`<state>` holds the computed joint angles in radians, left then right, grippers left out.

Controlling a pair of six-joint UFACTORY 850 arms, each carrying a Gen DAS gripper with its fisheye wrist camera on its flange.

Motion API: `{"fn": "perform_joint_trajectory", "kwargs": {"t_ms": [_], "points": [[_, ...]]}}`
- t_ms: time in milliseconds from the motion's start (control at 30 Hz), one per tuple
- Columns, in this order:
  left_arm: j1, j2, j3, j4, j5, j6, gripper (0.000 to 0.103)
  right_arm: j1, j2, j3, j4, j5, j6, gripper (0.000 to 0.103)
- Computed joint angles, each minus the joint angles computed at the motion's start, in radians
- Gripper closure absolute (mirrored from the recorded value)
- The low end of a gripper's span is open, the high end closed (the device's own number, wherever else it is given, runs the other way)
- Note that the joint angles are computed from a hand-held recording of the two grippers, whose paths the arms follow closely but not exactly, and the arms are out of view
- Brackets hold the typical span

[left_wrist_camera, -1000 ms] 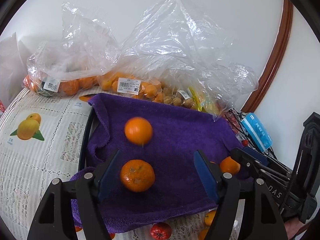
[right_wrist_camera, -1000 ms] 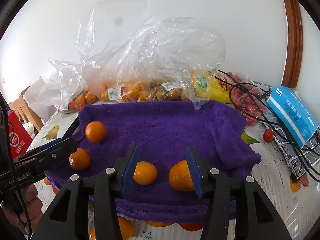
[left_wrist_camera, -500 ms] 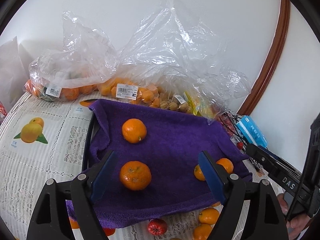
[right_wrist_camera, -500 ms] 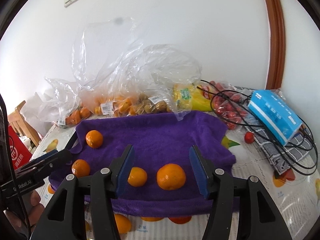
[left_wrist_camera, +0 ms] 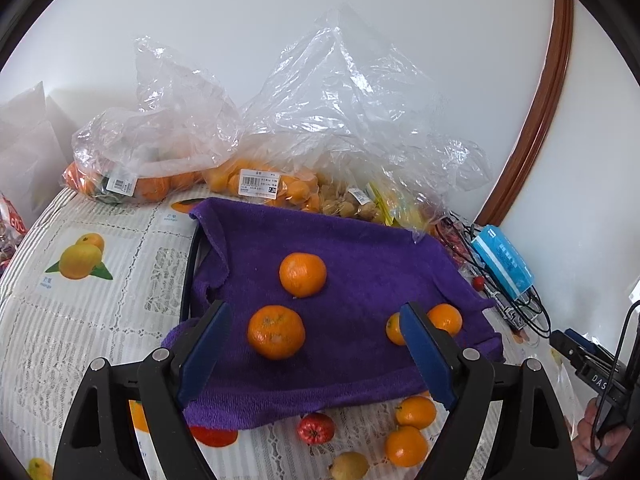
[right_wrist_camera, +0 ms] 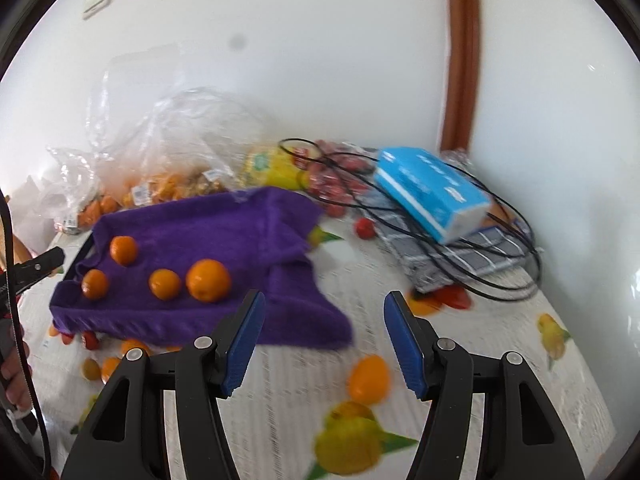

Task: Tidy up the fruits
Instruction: 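Grasp an orange on the tablecloth with the right tool while the left tool grasps a brown kiwi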

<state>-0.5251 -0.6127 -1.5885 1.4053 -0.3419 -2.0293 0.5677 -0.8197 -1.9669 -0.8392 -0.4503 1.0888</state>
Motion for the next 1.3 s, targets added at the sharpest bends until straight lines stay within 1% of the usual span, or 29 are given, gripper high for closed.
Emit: {"fn": "perform_joint_trajectory", "kwargs": {"t_ms": [67,133,233,333,400,500,600,667,700,733,767,833,867,900,967,1033,1067,1133,1167,1233,1300], "points": [[-0.006,0.001,0.007,-0.013,-0.014,0.0,0.018,-0.012,0.042,0.077,-0.033,0.011,0.051,0.041],[-0.011,0.003,0.016,-0.015,-0.014,0.004,0.018,-0.023,0.064,0.13,-0.028,0.025,0.067,0.041],[-0.02,0.004,0.022,-0.033,-0.023,0.024,0.018,-0.038,0.076,0.177,0.045,0.059,0.018,0.042],[-0.026,0.008,0.031,-0.062,-0.031,0.043,0.018,-0.043,0.083,0.211,0.089,0.105,-0.03,0.046],[-0.03,0.011,0.038,-0.092,-0.037,0.062,0.018,-0.039,0.07,0.204,0.08,0.111,-0.038,0.046],[-0.033,0.023,0.06,-0.13,-0.039,0.077,0.018,-0.037,0.033,0.161,0.104,0.085,-0.075,0.048],[-0.037,0.03,0.075,-0.182,-0.053,0.118,0.018,-0.044,-0.003,0.118,0.207,0.067,-0.176,0.053],[-0.039,0.033,0.081,-0.211,-0.06,0.145,0.018,-0.047,-0.021,0.098,0.257,0.064,-0.227,0.06],[-0.04,0.035,0.084,-0.233,-0.057,0.165,0.018,-0.049,-0.032,0.082,0.3,0.055,-0.27,0.062],[-0.039,0.036,0.086,-0.26,-0.053,0.191,0.018,-0.051,-0.044,0.064,0.338,0.041,-0.305,0.066],[-0.04,0.035,0.085,-0.296,-0.051,0.225,0.018,-0.051,-0.046,0.061,0.333,0.043,-0.298,0.07],[-0.037,0.034,0.084,-0.384,-0.018,0.315,0.018,-0.052,-0.04,0.072,0.336,0.072,-0.3,0.07],[-0.036,0.032,0.084,-0.425,-0.002,0.357,0.018,-0.05,-0.041,0.071,0.334,0.074,-0.301,0.07],[-0.038,0.027,0.079,-0.473,0.001,0.408,0.02,-0.047,-0.041,0.071,0.329,0.075,-0.303,0.07],[-0.045,0.013,0.062,-0.527,-0.019,0.477,0.02,-0.04,-0.032,0.085,0.296,0.088,-0.281,0.07],[-0.053,0.002,0.052,-0.543,-0.036,0.503,0.026,-0.033,-0.014,0.112,0.28,0.114,-0.265,0.07],[-0.056,-0.001,0.05,-0.547,-0.04,0.51,0.028,-0.03,-0.01,0.118,0.295,0.123,-0.281,0.07],[-0.059,-0.008,0.041,-0.579,-0.04,0.548,0.038,-0.023,-0.003,0.129,0.331,0.139,-0.314,0.07],[-0.059,-0.011,0.039,-0.588,-0.036,0.561,0.039,-0.02,-0.002,0.13,0.354,0.144,-0.337,0.07],[-0.062,-0.021,0.026,-0.607,-0.041,0.596,0.046,-0.012,0.0,0.132,0.398,0.154,-0.381,0.07],[-0.068,-0.035,0.007,-0.609,-0.063,0.619,0.047,-0.005,-0.002,0.13,0.422,0.161,-0.406,0.07]]}}
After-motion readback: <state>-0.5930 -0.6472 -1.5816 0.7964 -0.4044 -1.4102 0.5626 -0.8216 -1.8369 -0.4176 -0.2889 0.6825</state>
